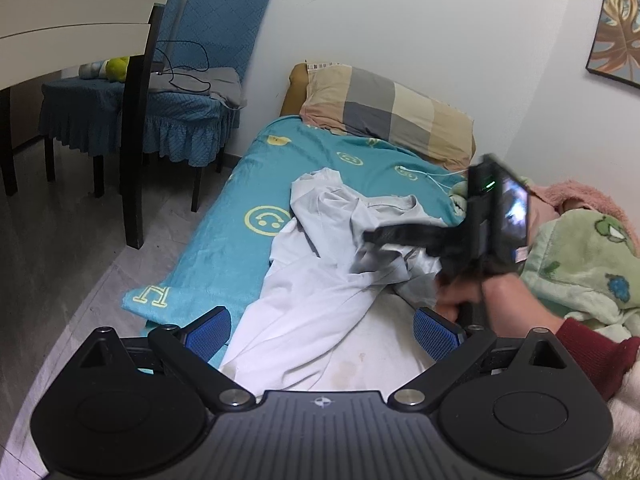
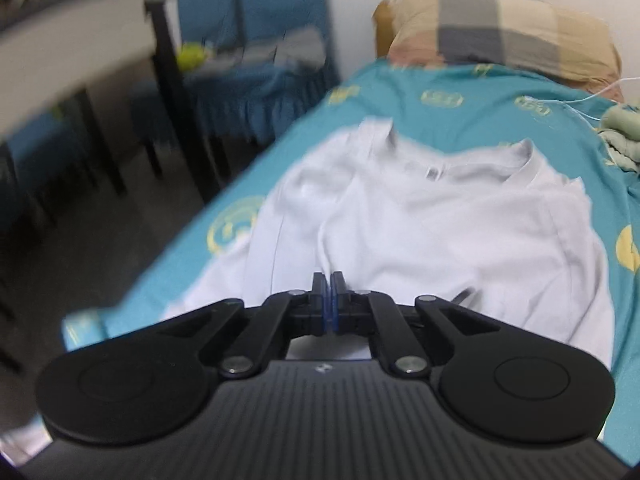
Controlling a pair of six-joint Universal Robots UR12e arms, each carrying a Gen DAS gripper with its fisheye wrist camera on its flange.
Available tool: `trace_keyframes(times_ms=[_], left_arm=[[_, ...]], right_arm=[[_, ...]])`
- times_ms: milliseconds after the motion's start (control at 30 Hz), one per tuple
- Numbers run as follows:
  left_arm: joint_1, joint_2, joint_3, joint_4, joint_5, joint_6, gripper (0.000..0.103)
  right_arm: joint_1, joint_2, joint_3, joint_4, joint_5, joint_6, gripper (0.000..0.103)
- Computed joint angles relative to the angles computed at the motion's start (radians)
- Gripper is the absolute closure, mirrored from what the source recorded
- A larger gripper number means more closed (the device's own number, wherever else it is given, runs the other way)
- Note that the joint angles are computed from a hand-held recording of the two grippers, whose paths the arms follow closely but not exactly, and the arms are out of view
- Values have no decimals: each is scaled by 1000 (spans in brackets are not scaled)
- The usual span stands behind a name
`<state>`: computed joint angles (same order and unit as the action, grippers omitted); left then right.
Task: Fold clothes
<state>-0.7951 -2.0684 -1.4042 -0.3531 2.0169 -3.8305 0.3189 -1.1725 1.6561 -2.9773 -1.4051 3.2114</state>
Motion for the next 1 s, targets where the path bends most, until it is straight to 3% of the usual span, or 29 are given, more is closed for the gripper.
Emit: trace_keyframes(times_ms=[67, 200, 300, 400, 467, 567, 667, 733, 800, 867, 1000], left_arm=[[0, 0, -2, 4, -1, -4, 4], [2, -3, 2, -8, -8, -12, 4], [3, -11, 12, -23, -20, -1, 4], [2, -22, 27, -46, -26, 17, 4], [1, -28, 36, -58, -23, 29, 4], [0, -30, 40, -65, -16, 33, 4], [-1, -31, 42, -70, -10, 36, 4], [-4, -30, 44, -83, 2, 41, 4], [-6, -29, 47, -101, 12, 39, 4], [-7, -26, 46, -110, 19, 31, 4], [-7, -21, 42, -119, 35, 8, 4]], right_arm=[[-15, -2, -2, -47, -6, 55, 99], [-42, 16, -40, -114, -99, 174, 99], [-64, 41, -79, -85, -175, 276, 99], [-82, 59, -106, 21, -215, 365, 96], [-104, 51, -79, 13, -155, 461, 96], [-135, 20, 2, -95, -36, 587, 95], [-147, -25, 82, -156, 62, 638, 94], [-146, -55, 123, -152, 127, 656, 83], [-138, -77, 155, -151, 170, 682, 44], [-122, -86, 178, -186, 180, 732, 35], [-99, -83, 181, -124, 165, 828, 36]])
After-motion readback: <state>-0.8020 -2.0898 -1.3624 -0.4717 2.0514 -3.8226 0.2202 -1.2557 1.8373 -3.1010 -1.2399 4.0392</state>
